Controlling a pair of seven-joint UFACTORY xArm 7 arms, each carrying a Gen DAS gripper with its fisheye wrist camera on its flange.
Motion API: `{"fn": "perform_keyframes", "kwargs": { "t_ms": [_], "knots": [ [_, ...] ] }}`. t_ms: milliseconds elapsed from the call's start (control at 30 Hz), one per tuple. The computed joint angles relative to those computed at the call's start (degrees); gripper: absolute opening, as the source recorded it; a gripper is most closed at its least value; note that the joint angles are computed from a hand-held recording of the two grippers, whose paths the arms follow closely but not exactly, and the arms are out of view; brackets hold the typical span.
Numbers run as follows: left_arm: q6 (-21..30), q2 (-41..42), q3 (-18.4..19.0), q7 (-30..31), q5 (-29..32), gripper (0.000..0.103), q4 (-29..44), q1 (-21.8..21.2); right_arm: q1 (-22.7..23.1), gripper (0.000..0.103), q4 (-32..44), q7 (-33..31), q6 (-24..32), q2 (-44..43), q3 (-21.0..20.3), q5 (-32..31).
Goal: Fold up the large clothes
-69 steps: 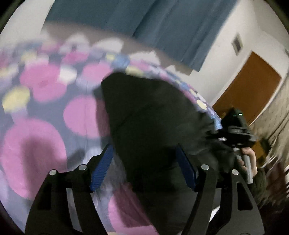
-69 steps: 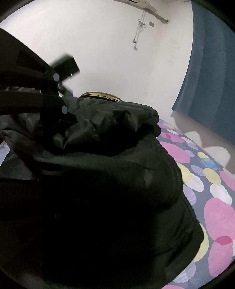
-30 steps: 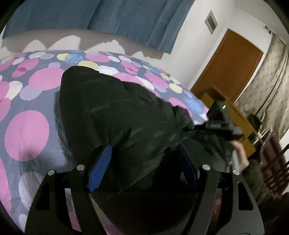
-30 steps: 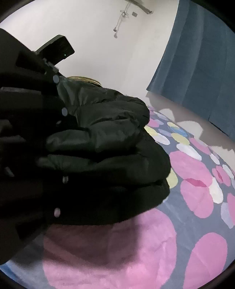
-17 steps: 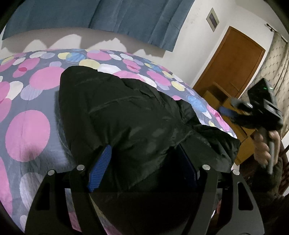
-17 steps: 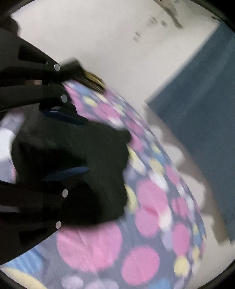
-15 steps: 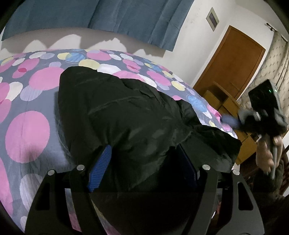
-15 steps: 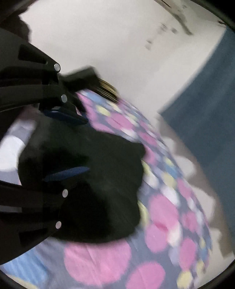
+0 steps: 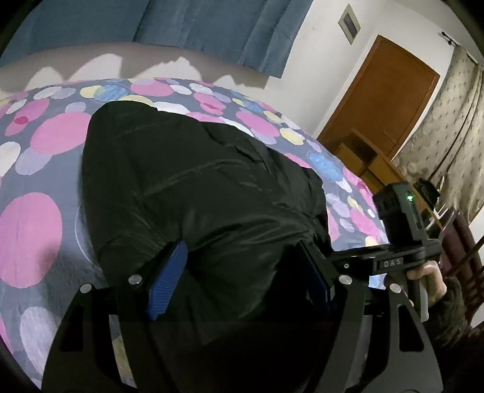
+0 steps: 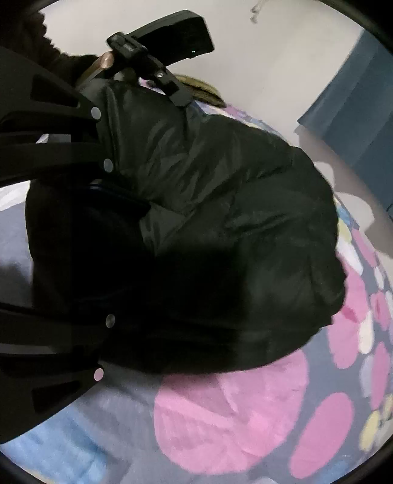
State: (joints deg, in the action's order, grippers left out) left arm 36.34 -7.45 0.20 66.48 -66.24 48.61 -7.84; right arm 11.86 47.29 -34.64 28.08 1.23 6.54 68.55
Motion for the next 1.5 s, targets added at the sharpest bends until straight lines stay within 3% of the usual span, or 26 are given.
{"fn": "perform_keyframes", "kwargs": {
  "t_ms": [100,200,300,433,633,733,933,1033,1167,1333,1500],
  "knots": [
    [-0.05,-1.53,0.60,0.89,-2.10,0.064,-0.98,0.18,-0.13,0.045,-0.01,-0.22,0.28,-0.10,-0.06,0.08],
    [4.29,-3.53,2.65,0.80,-5.05,0.063,-1.63,1.29,-0.02,0.045,0.22,-0.63,-0.40,0.22,0.07,0.48],
    [3.52,-2.16,1.96,-1.26,-1.23,0.063,-1.34,1.61,-0.14,0.045,0.60,-2.06,0.06,0.82,0.04,2.33],
    [0.89,-1.62,1.05,-0.17,-1.85,0.063,-1.66,1.12,-0.59,0.045,-0.47,-2.88,0.94,-0.70,-0.20,2.94],
    [0.55,-1.62,1.14,-1.17,-0.19,0.063,-1.24,0.90,-0.36,0.047,-3.06,7.69,0.08,-8.79,-1.51,-11.15],
    [1.01,-1.20,1.16,-1.38,0.19,0.063,-0.70,0.93,1.08,0.049,-2.18,8.67,-2.00,-10.72,-2.68,-13.58],
    [1.04,0.02,0.58,-4.13,2.20,0.063,0.88,1.00,0.69,0.049,9.76,4.65,-0.39,0.31,-3.35,-11.86],
    [1.71,1.18,0.41,-5.84,3.63,0.063,2.16,1.18,-1.43,0.049,16.26,8.77,1.29,7.30,-2.08,-16.07],
    [2.94,3.28,0.02,-6.70,4.57,0.062,4.06,1.69,-4.86,0.040,23.42,12.83,8.00,16.52,-0.47,-20.54],
    [-2.90,4.02,-2.04,-6.18,6.03,0.062,3.53,0.75,-8.40,0.033,23.05,11.89,7.39,17.93,3.00,-18.71],
    [-2.96,3.10,-1.60,-6.51,5.67,0.062,2.99,0.56,-7.74,0.037,17.78,12.30,3.06,12.03,3.52,-19.65]
  ]
}}
